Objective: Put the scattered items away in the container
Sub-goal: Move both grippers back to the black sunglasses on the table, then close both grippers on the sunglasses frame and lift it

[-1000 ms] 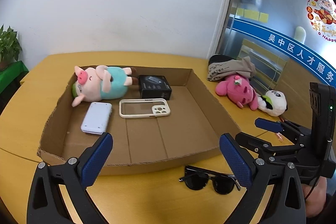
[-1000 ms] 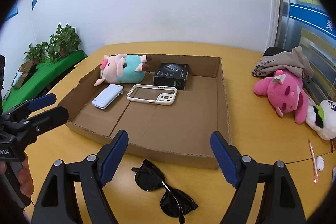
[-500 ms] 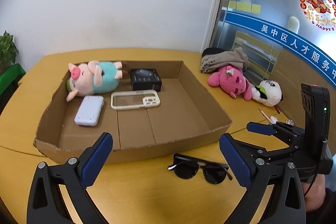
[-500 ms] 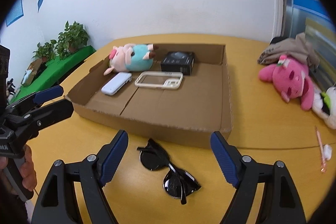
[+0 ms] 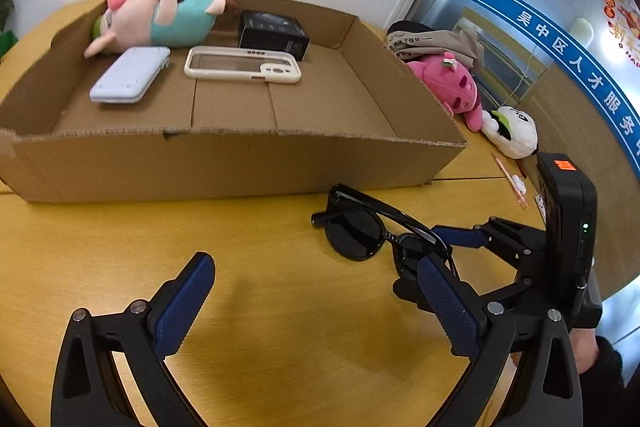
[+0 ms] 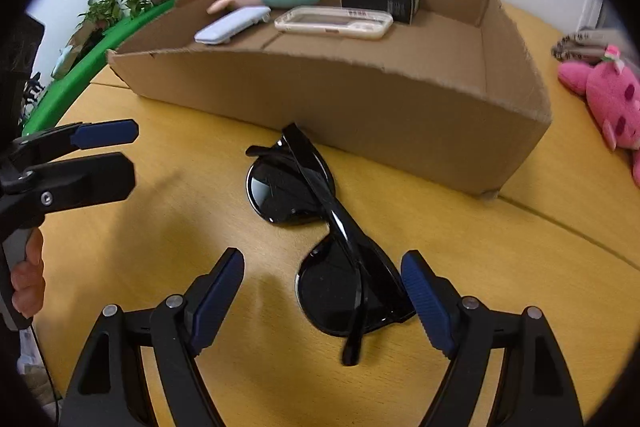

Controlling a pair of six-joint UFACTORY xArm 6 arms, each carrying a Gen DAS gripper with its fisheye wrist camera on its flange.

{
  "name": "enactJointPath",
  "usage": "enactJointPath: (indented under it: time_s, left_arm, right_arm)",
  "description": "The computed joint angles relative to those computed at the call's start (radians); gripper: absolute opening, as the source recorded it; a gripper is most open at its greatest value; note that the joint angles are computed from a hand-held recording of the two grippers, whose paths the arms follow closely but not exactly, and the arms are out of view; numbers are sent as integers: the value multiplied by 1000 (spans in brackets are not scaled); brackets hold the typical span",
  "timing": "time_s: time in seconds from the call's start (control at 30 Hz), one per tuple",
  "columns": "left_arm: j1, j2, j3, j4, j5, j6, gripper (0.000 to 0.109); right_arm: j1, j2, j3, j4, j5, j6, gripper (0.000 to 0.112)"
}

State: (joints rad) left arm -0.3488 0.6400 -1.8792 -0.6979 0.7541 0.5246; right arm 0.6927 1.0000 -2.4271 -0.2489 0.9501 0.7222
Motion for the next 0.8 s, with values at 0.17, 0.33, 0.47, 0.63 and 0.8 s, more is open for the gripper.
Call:
enactJointPath:
  time_s: [0.17, 0.33, 0.47, 0.63, 0.8]
  left_arm:
    - [6, 28, -28, -25, 44, -5, 103]
    - [8, 93, -125, -53, 129, -26, 103]
    - [-4, 156, -217, -40, 180, -76, 101]
    - [-5, 260, -364, -123, 276, -108, 96]
    - [-4, 266, -365, -128, 259, -152, 66]
  right_arm:
    - [22, -1, 10, -19, 5, 18, 76]
    - [59, 35, -59, -110, 72, 84, 60]
    - [67, -12, 29, -148, 28, 138, 55]
    - [75, -56, 116, -155, -50, 172, 52]
    - [73, -105, 209, -177, -119, 229, 35]
